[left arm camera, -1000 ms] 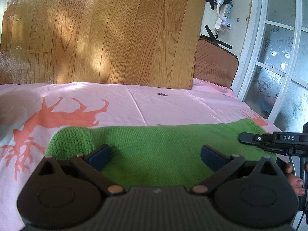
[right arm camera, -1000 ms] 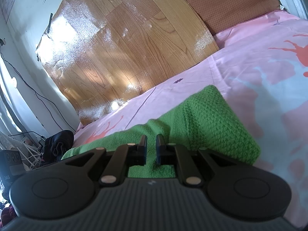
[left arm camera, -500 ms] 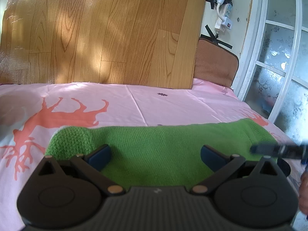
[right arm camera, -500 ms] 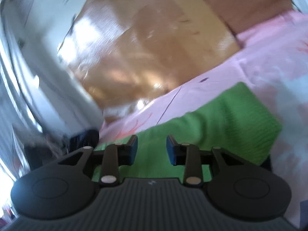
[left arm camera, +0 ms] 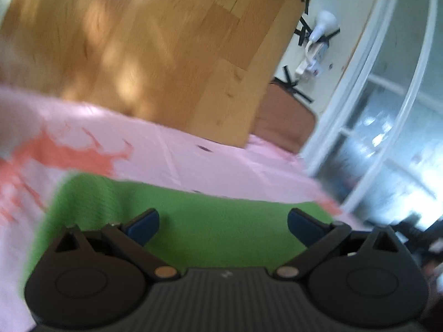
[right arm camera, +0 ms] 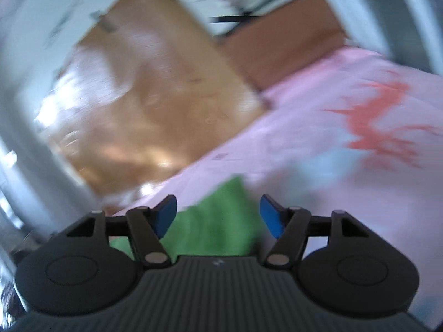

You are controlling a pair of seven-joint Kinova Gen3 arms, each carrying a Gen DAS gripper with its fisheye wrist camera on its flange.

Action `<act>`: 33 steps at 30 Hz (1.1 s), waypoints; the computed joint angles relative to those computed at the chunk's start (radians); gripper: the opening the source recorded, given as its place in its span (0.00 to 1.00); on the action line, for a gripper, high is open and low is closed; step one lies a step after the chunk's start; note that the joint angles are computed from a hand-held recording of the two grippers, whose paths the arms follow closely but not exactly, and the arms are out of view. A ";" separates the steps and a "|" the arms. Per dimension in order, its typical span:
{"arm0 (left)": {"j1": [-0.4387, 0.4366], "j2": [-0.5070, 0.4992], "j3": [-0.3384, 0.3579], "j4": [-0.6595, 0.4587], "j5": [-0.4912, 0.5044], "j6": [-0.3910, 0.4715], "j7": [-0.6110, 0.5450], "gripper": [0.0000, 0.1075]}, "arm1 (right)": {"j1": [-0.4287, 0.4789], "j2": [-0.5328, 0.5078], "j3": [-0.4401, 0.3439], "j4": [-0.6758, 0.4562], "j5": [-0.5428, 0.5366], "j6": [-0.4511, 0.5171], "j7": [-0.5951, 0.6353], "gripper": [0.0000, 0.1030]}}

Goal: Fold small clothes

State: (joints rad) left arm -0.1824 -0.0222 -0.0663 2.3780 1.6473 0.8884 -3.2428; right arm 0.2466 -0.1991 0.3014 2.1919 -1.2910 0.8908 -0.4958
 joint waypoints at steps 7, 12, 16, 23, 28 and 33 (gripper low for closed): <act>0.168 0.035 -0.091 -0.103 -0.161 0.050 0.173 0.81 | -0.031 0.081 -0.053 -0.071 0.144 0.073 -0.169 0.63; 0.273 0.048 -0.139 -0.113 -0.195 -0.021 0.205 0.79 | -0.053 0.099 -0.144 -0.078 0.160 0.023 -0.244 0.27; 0.239 0.067 -0.191 -0.146 -0.250 0.114 0.256 0.78 | -0.094 0.080 -0.091 -0.107 0.056 0.133 -0.163 0.24; -0.060 -0.035 -0.328 -0.055 -0.135 0.393 0.222 0.92 | -0.321 0.080 -0.189 -0.281 0.082 0.095 -0.118 0.24; -0.231 -0.115 -0.404 -0.030 -0.210 0.409 0.255 0.94 | -0.526 0.205 -0.315 -0.431 0.286 0.004 -0.192 0.25; -0.269 -0.115 -0.395 -0.011 -0.235 0.377 0.288 0.95 | -0.645 0.376 -0.417 -0.521 0.440 -0.077 -0.280 0.27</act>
State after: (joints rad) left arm -0.4509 -0.1369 -0.4617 2.3669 1.4123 1.2654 -2.9544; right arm -0.3987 0.1770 -0.1157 1.6712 -0.8508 0.8141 -0.7759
